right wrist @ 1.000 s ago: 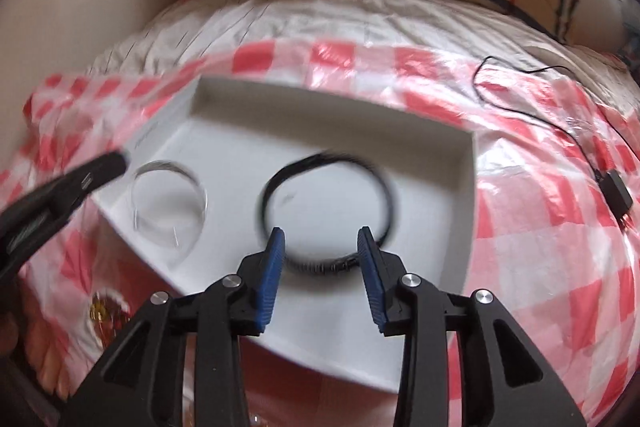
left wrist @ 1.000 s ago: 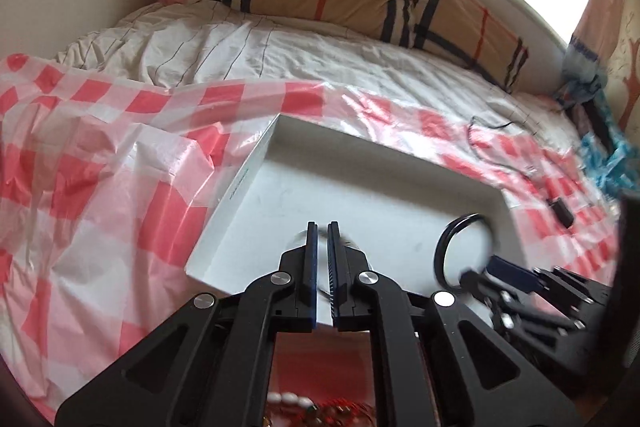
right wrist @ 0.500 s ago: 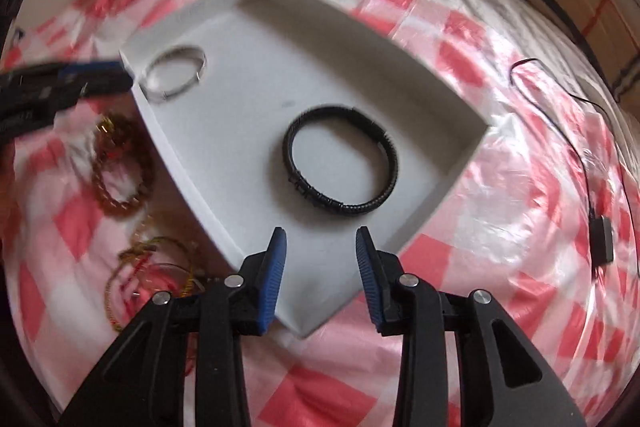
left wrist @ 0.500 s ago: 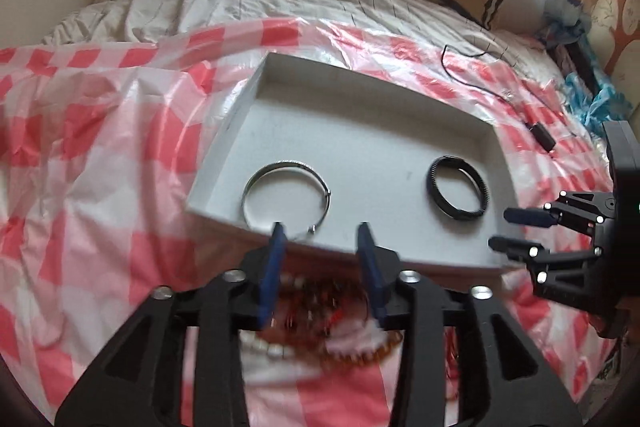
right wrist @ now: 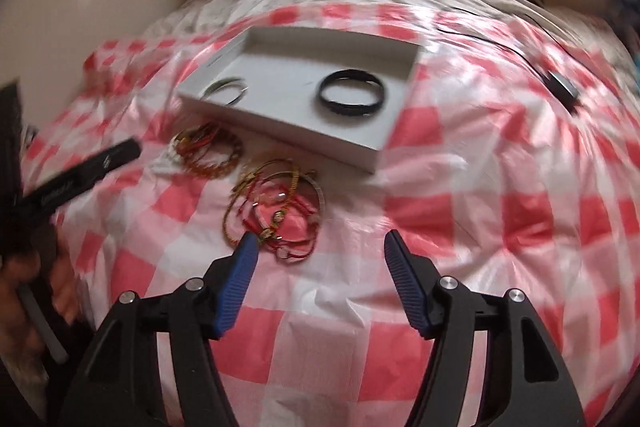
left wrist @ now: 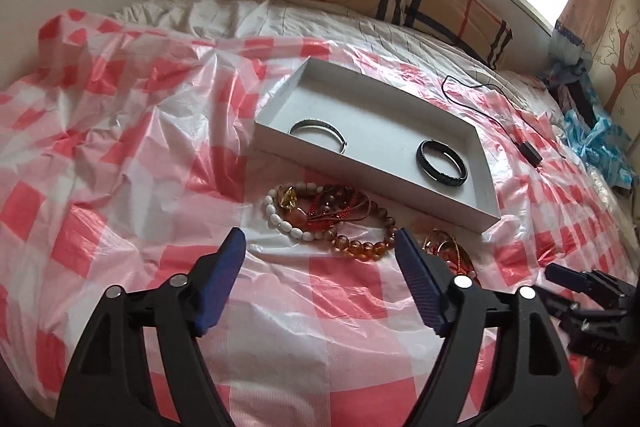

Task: Organize jewelry
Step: 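Move both open grippers back over the remaining bracelets beside the tray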

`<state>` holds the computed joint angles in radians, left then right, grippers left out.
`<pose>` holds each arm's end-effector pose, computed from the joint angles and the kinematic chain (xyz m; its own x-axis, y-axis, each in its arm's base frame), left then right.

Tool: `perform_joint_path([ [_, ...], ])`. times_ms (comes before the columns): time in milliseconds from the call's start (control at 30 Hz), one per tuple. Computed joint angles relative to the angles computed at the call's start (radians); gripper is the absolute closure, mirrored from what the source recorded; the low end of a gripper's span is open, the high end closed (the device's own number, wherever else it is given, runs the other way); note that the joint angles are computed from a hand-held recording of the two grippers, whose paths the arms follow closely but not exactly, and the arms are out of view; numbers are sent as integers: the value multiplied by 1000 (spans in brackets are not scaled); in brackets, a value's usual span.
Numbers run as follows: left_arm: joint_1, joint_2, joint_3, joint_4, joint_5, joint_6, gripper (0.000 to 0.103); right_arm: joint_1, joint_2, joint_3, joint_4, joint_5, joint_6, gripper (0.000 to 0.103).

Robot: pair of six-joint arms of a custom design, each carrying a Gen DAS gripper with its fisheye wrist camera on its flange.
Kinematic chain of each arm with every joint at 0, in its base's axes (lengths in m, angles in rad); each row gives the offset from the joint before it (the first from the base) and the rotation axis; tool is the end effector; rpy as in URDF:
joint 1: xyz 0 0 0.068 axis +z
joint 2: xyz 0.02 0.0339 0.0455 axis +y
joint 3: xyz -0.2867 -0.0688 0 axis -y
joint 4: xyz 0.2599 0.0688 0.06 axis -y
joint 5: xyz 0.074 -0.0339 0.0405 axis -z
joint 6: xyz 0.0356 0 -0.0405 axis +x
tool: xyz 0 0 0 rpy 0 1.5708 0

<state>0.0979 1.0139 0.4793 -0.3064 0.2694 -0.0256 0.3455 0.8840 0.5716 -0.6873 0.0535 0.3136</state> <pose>0.1949 0.0096 0.1954 -0.7436 -0.0978 -0.6614 0.0634 0.9745 -0.2154 0.1542 0.0535 0.2203 -0.8489 0.0218 -0.5281 -0.0516 0.9909 0.1240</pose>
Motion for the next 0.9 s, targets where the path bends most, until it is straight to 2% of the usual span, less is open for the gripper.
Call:
perform_joint_path([
  [133, -48, -13, -4, 24, -33, 3, 25, -26, -53, -68, 51, 62, 130, 39],
  [267, -61, -1, 0, 30, -25, 40, 22, 46, -55, -125, 142, 130, 209, 39],
  [500, -3, 62, 19, 60, 3, 44, 14, 174, 9, -131, 238, 281, 199, 40],
  [600, -18, 100, 25, 84, -12, 36, 13, 181, 44, -135, 275, 288, 171, 39],
  [900, -104, 251, 62, 156, -68, 14, 11, 89, 117, -151, 377, 211, 103, 39],
])
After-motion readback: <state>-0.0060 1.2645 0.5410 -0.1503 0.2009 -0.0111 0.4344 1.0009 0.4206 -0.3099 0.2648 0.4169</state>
